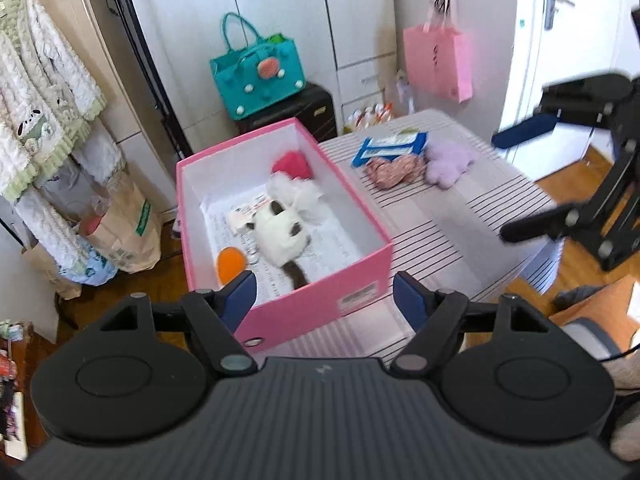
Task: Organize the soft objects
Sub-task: 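Withdraw both grippers from the box to the lilac plush on the table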
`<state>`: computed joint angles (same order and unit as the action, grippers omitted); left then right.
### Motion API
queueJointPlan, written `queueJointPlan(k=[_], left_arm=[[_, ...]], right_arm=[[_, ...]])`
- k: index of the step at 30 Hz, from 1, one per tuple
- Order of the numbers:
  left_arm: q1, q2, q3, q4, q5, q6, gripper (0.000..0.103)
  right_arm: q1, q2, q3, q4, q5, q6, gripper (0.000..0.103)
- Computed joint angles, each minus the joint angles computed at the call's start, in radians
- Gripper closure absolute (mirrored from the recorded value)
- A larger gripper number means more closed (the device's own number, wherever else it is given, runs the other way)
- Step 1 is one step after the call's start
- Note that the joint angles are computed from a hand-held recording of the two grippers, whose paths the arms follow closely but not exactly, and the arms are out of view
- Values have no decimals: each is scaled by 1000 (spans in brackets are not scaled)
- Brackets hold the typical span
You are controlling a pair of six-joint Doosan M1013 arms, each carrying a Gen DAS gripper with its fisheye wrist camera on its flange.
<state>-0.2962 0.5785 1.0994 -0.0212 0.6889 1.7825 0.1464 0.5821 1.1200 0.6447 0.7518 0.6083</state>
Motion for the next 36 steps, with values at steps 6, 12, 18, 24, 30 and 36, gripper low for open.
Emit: queueJointPlan(k=[6, 12, 18, 24, 30, 36], left_arm=[[-15, -9, 62, -77, -99, 41, 19], [-26, -3, 107, -158, -178, 76, 19], [-37, 9, 130, -252, -259, 119, 18], [-53, 49, 104, -290, -309, 132, 18], [-61, 114, 23, -382, -271, 160, 18], [-68, 186, -88, -474, -188, 176, 18]], right_arm=[[-15, -35, 104, 78, -62, -51, 17], [-28, -56, 178, 109, -131, -71, 17], [-56, -44, 194, 163, -142, -82, 17], [-77, -20, 197, 209, -174, -124, 17], [-91, 11, 191, 225, -248, -167, 17], [-110, 55, 171, 265, -339, -270, 16]])
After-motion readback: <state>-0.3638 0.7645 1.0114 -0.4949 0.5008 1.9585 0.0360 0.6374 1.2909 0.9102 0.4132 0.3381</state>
